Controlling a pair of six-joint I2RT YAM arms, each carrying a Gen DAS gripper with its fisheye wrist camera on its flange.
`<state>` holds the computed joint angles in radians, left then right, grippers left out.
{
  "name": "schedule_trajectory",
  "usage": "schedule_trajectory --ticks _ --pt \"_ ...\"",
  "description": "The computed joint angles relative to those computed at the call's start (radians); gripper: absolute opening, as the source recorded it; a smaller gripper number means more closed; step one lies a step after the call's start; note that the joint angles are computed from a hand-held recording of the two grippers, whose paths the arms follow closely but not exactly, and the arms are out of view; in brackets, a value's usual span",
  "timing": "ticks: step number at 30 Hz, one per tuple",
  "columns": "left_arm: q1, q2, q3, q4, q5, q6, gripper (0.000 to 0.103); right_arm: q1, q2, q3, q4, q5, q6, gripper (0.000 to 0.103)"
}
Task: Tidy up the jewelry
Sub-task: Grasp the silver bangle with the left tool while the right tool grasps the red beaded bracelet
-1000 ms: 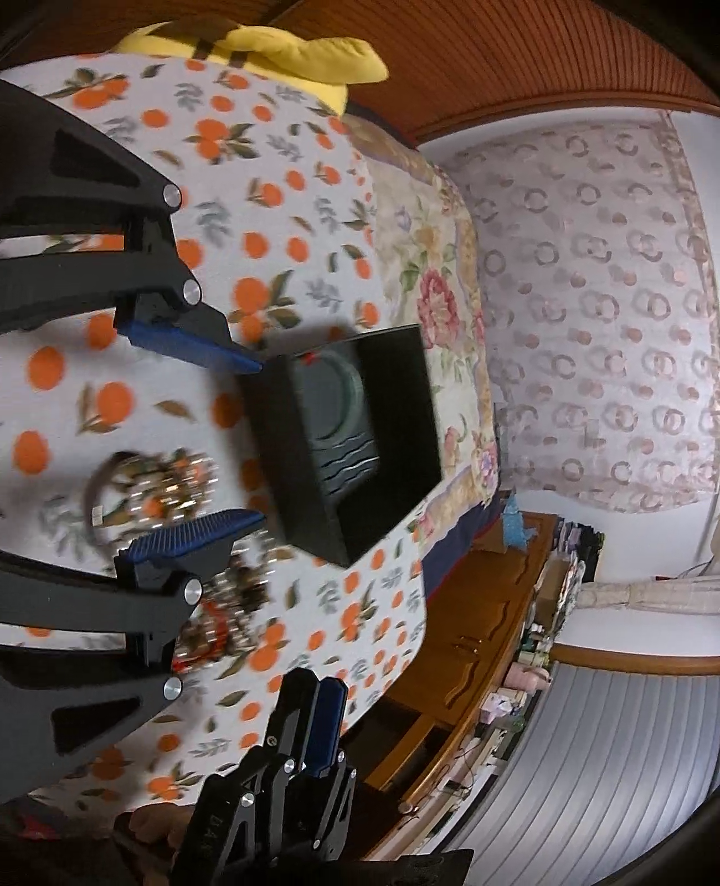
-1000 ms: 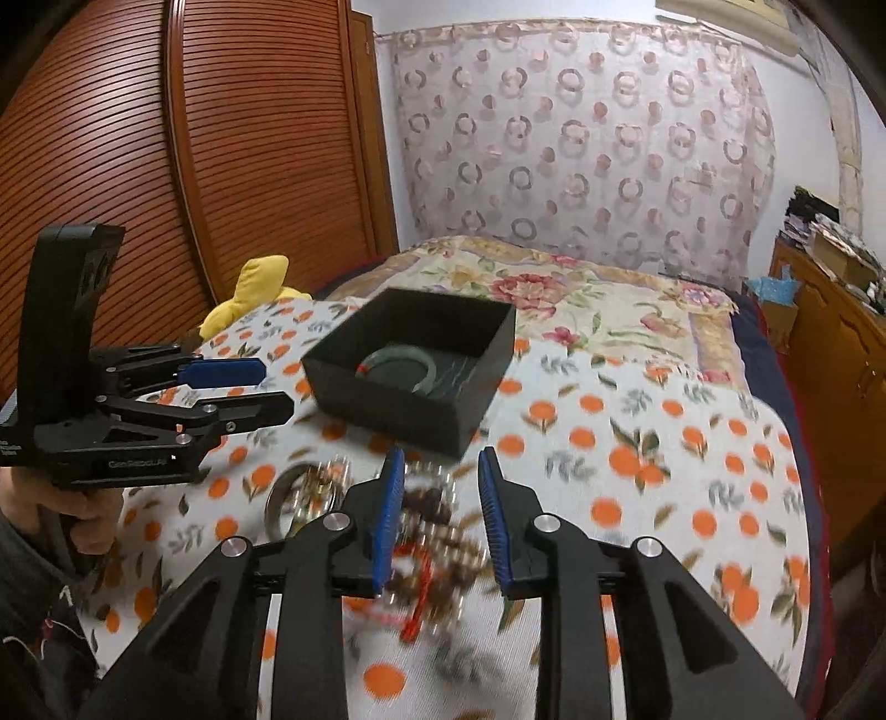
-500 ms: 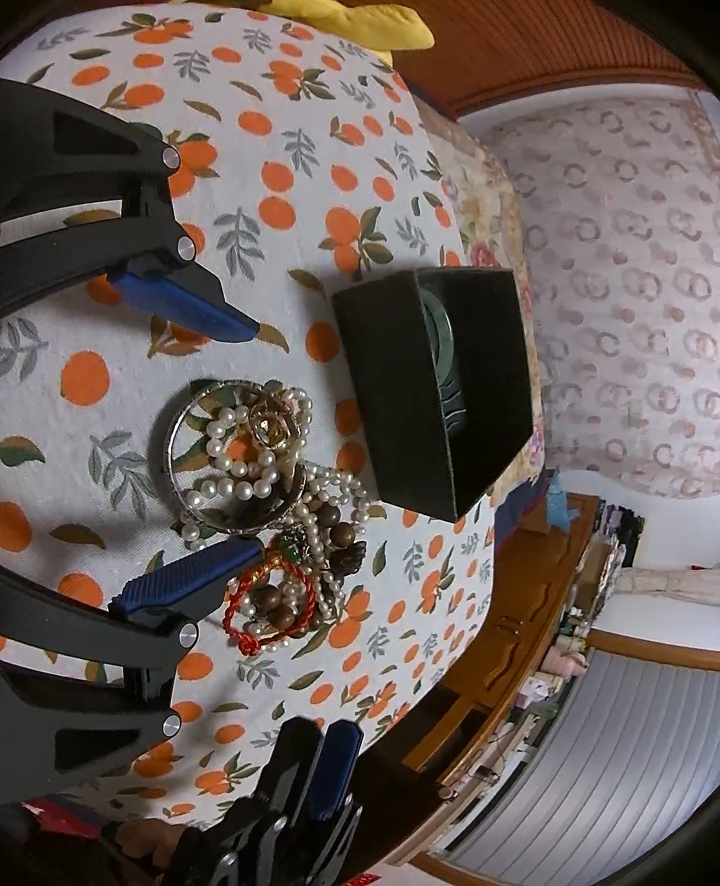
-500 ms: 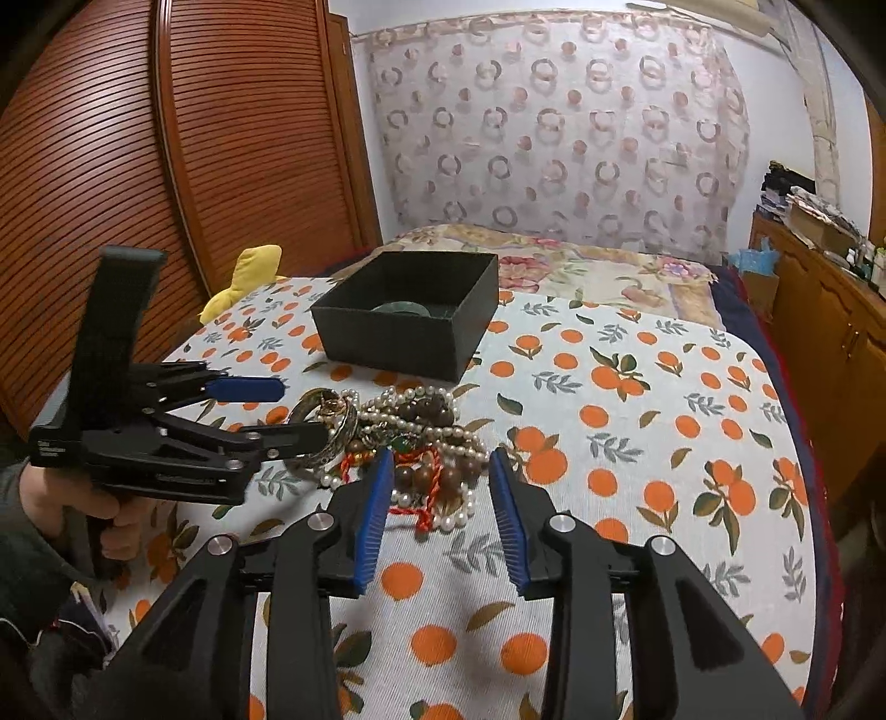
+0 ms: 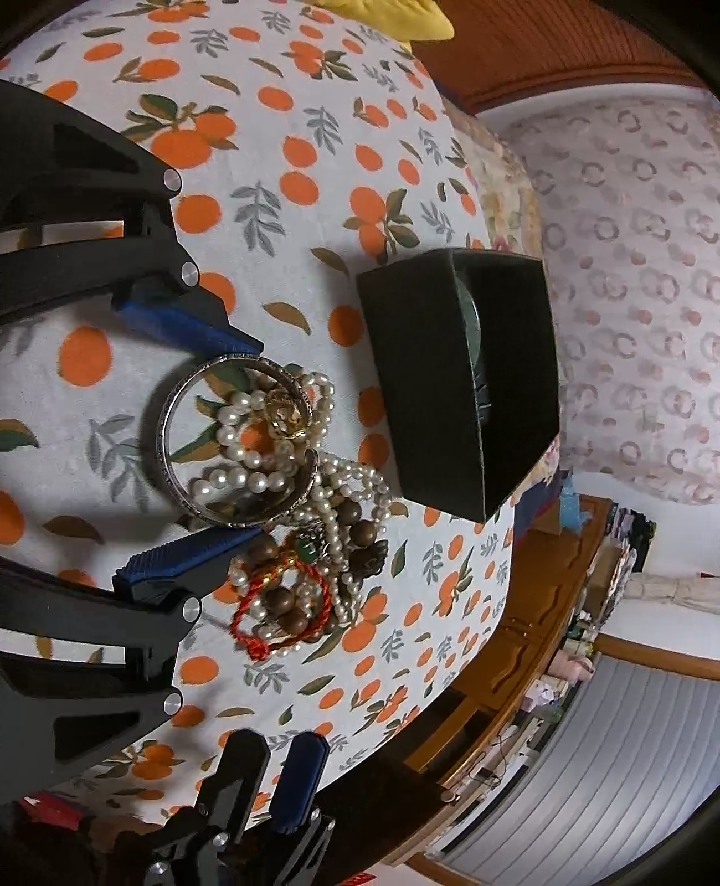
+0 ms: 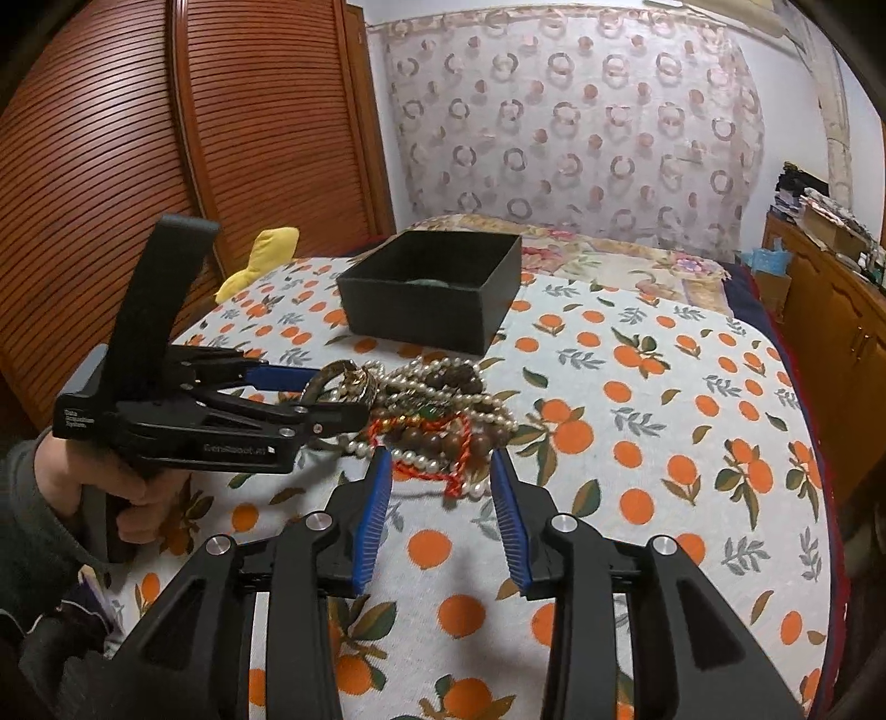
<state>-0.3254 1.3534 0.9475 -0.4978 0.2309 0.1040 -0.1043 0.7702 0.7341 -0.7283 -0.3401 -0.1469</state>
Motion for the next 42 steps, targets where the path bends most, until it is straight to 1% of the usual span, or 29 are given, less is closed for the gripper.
schedule_trajectory --ticks 5,10,14,19,22,24,25,26,27,34,37,42 --pt "0.030 -0.126 -0.069 -0.008 0.008 0.010 0.058 0.055 0.021 -0.011 0.013 0.029 0.006 0.039" --pt "0.084 -0.231 -0.113 -0.046 0.050 0.031 0.058 0.144 0.071 -0.008 0.045 0.083 0.023 0.039" --pt "0.128 -0.279 -0.128 -0.071 0.074 0.051 0.058 0.215 0.124 0.013 0.071 0.135 0.027 0.039" --pt "0.177 -0.313 -0.138 -0.091 0.106 0.070 0.058 0.266 0.202 0.039 0.101 0.189 0.019 0.039" --pt "0.194 -0.321 -0.139 -0.099 0.114 0.080 0.058 0.286 0.240 0.050 0.111 0.223 0.012 0.029" --pt "0.202 -0.323 -0.139 -0.102 0.118 0.083 0.058 0.297 0.256 0.053 0.118 0.249 0.006 0.025" --pt "0.207 -0.324 -0.139 -0.103 0.122 0.084 0.058 0.299 0.263 0.053 0.116 0.256 0.004 0.017" --pt "0.211 -0.325 -0.138 -0.104 0.125 0.084 0.058 0.293 0.265 0.052 0.115 0.248 0.003 0.007" --pt "0.213 -0.328 -0.140 -0.103 0.128 0.084 0.058 0.284 0.262 0.051 0.108 0.231 0.000 0.005" --pt "0.211 -0.351 -0.130 -0.108 0.136 0.076 0.058 0.236 0.165 0.071 0.043 0.164 0.000 0.004" --pt "0.209 -0.363 -0.124 -0.116 0.139 0.074 0.058 0.215 0.117 0.108 0.002 0.141 -0.005 0.003" --pt "0.193 -0.374 -0.107 -0.120 0.136 0.062 0.058 0.178 0.092 0.176 -0.049 0.097 -0.017 0.004"
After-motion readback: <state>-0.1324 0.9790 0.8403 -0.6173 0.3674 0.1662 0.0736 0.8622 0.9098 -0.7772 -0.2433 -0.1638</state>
